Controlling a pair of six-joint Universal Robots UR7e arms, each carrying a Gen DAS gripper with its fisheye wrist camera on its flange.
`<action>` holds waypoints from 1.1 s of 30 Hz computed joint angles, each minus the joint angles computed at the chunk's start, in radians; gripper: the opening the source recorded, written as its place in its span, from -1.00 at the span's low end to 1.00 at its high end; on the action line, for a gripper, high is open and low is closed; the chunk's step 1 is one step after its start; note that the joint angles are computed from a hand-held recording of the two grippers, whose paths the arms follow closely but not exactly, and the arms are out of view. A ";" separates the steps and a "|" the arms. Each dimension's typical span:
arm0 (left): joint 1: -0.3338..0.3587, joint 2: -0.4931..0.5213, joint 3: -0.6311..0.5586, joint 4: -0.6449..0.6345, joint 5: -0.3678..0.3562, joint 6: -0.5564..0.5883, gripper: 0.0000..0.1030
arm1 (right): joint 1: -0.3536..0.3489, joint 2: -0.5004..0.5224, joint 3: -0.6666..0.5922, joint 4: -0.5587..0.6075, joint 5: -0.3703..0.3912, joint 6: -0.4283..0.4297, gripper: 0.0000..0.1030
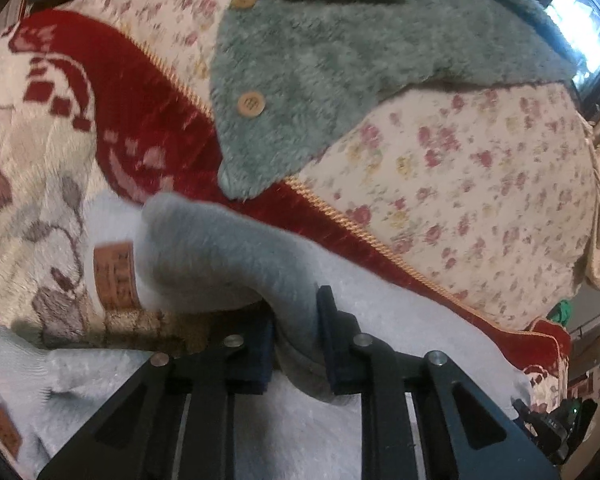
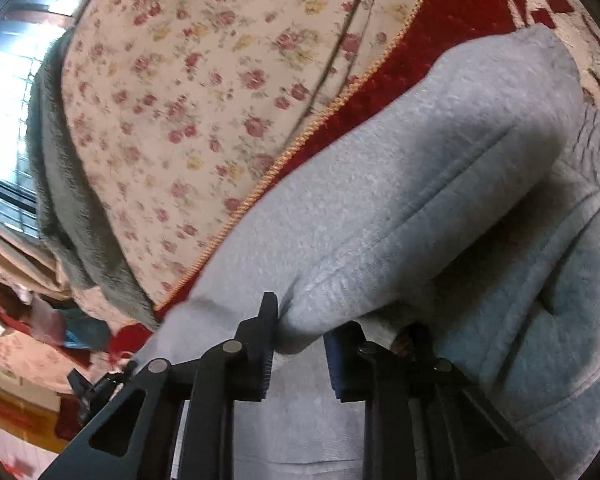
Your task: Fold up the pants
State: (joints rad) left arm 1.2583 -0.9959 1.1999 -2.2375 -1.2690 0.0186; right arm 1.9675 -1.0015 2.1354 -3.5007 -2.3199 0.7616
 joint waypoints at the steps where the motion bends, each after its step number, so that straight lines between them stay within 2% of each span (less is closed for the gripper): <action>1: -0.003 -0.007 0.001 0.003 -0.003 0.002 -0.64 | 0.004 -0.001 -0.004 0.003 -0.002 -0.009 -0.60; 6: -0.017 -0.033 0.000 0.016 -0.011 0.008 -0.64 | 0.026 0.004 -0.017 -0.070 0.004 -0.070 -0.63; 20: -0.040 -0.120 0.034 0.048 -0.019 0.033 -0.64 | 0.105 -0.019 -0.048 -0.088 0.001 -0.141 -0.64; 33: -0.011 -0.273 0.196 0.031 -0.059 0.055 -0.64 | 0.184 -0.026 0.035 -0.138 0.006 -0.083 -0.64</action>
